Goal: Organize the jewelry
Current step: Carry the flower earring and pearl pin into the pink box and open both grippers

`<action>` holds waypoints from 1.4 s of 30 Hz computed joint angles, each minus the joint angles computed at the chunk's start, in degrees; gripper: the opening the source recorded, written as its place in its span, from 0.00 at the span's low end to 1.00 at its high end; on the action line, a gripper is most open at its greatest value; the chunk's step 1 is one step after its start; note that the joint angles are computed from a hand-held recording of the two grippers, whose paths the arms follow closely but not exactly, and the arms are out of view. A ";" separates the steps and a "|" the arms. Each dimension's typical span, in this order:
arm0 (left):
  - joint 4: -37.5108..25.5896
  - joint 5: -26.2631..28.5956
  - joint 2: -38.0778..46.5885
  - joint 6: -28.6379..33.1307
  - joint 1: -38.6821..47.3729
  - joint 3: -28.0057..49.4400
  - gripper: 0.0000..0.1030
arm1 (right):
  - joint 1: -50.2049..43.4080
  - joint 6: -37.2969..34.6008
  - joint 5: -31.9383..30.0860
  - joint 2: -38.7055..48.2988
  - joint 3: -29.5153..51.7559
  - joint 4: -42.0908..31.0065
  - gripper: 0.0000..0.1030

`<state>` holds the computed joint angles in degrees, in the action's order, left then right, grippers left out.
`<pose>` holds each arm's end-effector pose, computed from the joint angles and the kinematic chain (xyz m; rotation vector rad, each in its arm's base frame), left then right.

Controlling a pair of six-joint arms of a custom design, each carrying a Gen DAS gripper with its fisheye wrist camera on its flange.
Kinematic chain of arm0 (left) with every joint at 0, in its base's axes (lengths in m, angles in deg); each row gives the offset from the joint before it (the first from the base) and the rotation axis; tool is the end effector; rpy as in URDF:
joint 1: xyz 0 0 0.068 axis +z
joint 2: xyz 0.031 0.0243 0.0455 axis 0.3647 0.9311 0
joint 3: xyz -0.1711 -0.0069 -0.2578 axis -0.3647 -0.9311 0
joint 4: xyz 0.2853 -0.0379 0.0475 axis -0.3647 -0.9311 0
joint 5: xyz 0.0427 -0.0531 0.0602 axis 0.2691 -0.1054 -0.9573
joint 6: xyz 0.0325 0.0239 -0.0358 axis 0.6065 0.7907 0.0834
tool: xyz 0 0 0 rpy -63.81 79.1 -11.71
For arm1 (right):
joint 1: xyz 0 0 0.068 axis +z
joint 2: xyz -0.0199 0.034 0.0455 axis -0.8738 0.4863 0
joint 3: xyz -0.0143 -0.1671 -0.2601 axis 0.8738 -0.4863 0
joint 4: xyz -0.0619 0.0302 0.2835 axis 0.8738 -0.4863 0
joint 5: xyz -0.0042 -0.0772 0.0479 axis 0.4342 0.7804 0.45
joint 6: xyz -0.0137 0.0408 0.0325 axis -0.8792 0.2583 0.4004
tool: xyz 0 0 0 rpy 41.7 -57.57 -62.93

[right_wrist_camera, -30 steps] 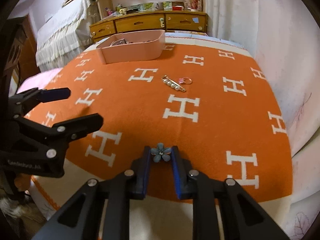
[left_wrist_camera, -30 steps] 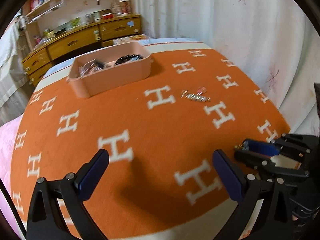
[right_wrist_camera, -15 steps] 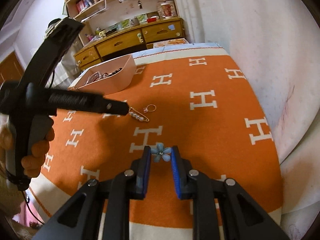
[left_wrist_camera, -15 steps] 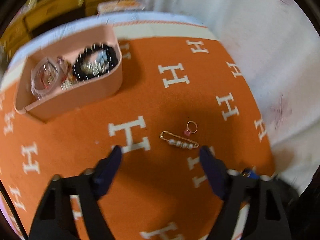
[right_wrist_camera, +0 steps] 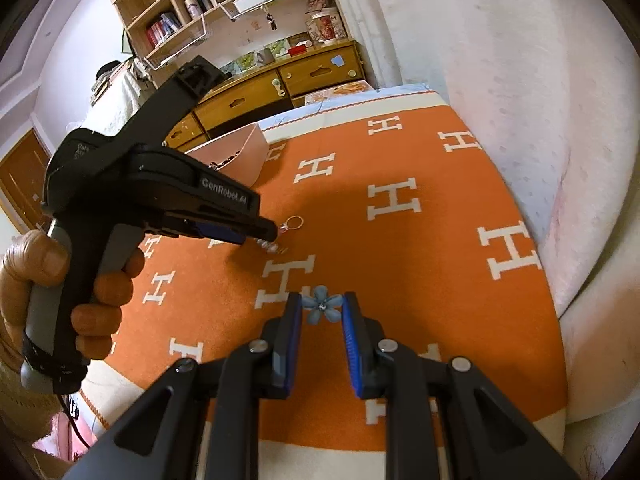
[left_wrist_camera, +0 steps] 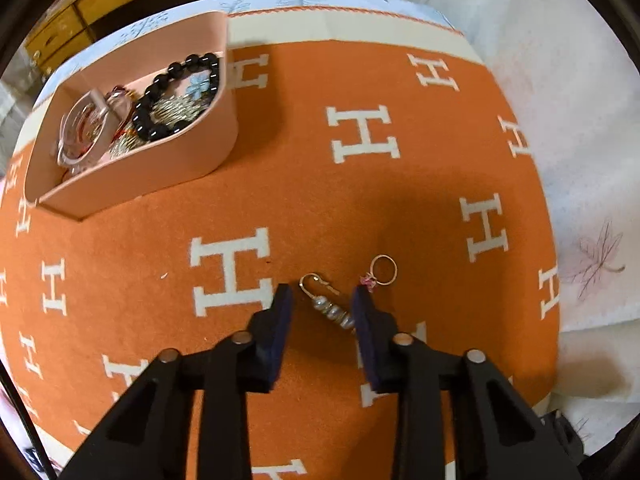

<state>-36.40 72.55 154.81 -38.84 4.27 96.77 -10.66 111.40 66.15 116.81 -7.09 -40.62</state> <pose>0.2523 -0.0773 0.0945 -0.3956 2.9118 -0.1179 0.1087 0.1280 0.1311 -0.4582 2.4406 0.5575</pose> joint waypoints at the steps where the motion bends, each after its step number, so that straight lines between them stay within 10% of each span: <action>1: -1.10 -0.54 0.36 0.63 -0.40 0.62 0.16 | -0.59 0.11 -0.50 -0.32 -0.25 0.02 0.20; 13: 0.00 0.61 -3.58 5.39 -1.01 -3.20 0.05 | -2.68 -1.01 -2.82 -0.54 0.04 -0.30 0.20; 19: -3.87 1.25 -18.56 10.47 4.51 -8.89 0.05 | 1.76 -1.65 0.34 1.73 5.19 -2.68 0.20; 28: -15.85 6.32 -32.25 29.51 29.30 -1.38 0.05 | 3.99 -5.09 -4.14 15.33 24.42 -3.60 0.19; 38: -3.93 10.48 -19.95 38.23 42.50 4.48 0.06 | 3.65 -5.21 -7.36 45.20 53.83 -10.10 0.20; 42: 1.02 9.28 -16.41 37.72 42.59 3.84 0.67 | 4.11 -5.16 -5.00 51.87 60.28 -13.22 0.20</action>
<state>-35.38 81.83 138.39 -1.12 46.86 100.61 -6.55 106.25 61.15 168.68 53.19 -53.85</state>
